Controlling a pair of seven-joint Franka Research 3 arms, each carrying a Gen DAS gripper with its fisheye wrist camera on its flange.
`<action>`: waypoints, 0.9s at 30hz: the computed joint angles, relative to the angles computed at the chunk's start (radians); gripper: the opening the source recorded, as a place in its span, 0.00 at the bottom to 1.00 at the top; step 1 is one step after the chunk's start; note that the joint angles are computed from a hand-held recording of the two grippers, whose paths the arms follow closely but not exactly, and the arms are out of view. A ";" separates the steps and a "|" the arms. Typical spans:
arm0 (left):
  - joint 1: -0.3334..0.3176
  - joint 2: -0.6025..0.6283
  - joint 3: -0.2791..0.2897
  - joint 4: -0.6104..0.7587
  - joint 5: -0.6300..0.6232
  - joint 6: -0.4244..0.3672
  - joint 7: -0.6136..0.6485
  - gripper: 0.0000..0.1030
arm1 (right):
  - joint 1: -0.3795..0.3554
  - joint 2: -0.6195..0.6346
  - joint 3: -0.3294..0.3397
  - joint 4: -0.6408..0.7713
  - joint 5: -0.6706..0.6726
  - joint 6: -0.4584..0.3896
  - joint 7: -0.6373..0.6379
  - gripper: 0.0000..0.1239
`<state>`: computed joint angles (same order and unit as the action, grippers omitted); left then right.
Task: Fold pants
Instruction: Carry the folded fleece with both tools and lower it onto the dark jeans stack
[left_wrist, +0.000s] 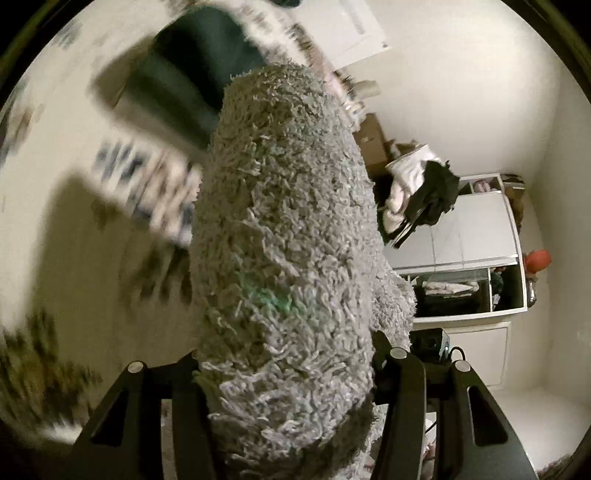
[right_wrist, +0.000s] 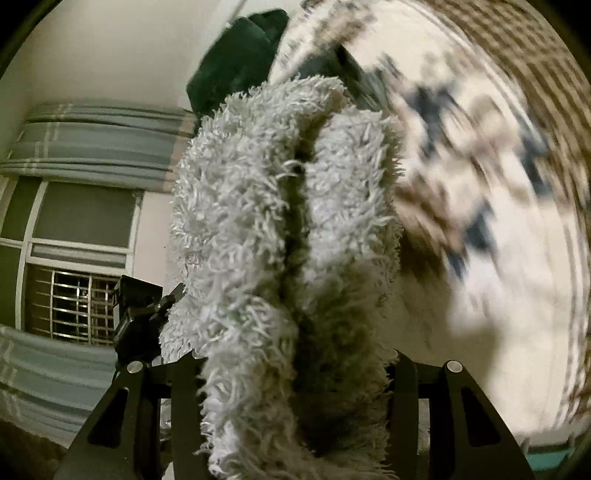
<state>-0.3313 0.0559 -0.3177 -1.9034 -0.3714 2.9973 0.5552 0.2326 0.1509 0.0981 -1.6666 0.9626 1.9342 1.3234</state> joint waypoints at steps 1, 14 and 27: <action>0.043 0.032 -0.006 0.071 -0.018 -0.034 0.065 0.47 | -0.001 -0.004 -0.001 -0.007 0.004 0.009 -0.007 0.41; 0.302 0.501 0.005 0.760 -0.054 -0.403 0.390 0.47 | 0.025 0.101 0.030 0.098 -0.011 0.107 0.020 0.41; 0.338 0.574 0.031 0.816 -0.007 -0.575 0.287 0.55 | 0.095 0.381 0.036 0.447 -0.376 0.035 0.249 0.70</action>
